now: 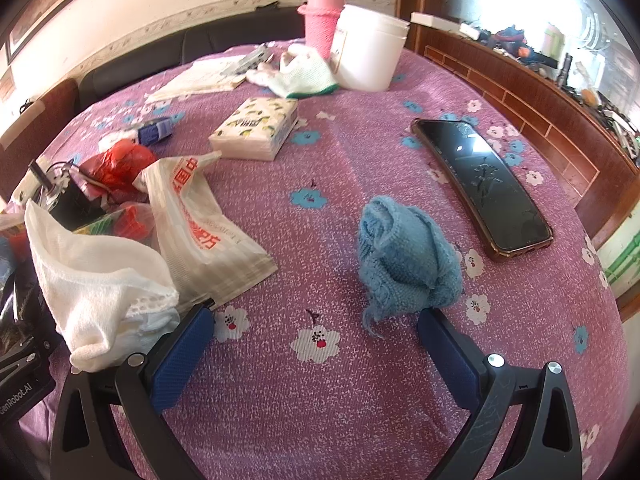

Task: Organize soft objects
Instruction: 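Move both grippers toward the white cloth and the blue towel, then grasp the white cloth with the left gripper while the right grasps the blue towel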

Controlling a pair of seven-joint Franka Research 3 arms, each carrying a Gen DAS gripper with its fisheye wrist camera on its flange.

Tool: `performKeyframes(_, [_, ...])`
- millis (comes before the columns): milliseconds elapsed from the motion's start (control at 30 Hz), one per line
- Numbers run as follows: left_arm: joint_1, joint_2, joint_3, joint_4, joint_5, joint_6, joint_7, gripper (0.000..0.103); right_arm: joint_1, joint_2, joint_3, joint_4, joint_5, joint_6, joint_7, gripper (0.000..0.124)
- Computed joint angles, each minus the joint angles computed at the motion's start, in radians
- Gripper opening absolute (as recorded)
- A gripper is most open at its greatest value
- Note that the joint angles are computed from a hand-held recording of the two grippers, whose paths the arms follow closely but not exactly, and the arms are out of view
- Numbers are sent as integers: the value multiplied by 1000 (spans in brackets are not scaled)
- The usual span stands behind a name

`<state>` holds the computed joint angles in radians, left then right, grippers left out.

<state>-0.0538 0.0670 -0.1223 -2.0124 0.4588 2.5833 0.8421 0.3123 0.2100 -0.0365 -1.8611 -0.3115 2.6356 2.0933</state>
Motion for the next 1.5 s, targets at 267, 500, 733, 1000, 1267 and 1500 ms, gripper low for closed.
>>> performKeyframes(267, [-2, -75, -14, -87, -18, 4, 48, 103, -36, -22, 37, -11, 140, -46, -239, 102])
performKeyframes(500, [-14, -224, 14, -250, -258, 137, 287, 86, -60, -139, 52, -155, 227, 15, -382, 99])
performKeyframes(733, [127, -440, -26, -401, -68, 266, 193, 91, -83, -338, 53, -370, 319, 272, -551, 100])
performKeyframes(1000, [124, -340, 36, -268, -106, 139, 198, 92, -54, -256, 77, -257, 586, 228, -767, 100])
performKeyframes(1267, [98, -93, 53, 26, -238, -12, 345, 91, -56, -189, 97, -170, 723, 200, -888, 100])
performKeyframes(1500, [106, 88, 19, 229, -318, -155, 511, 36, -99, -162, 72, -94, 789, 124, -895, 100])
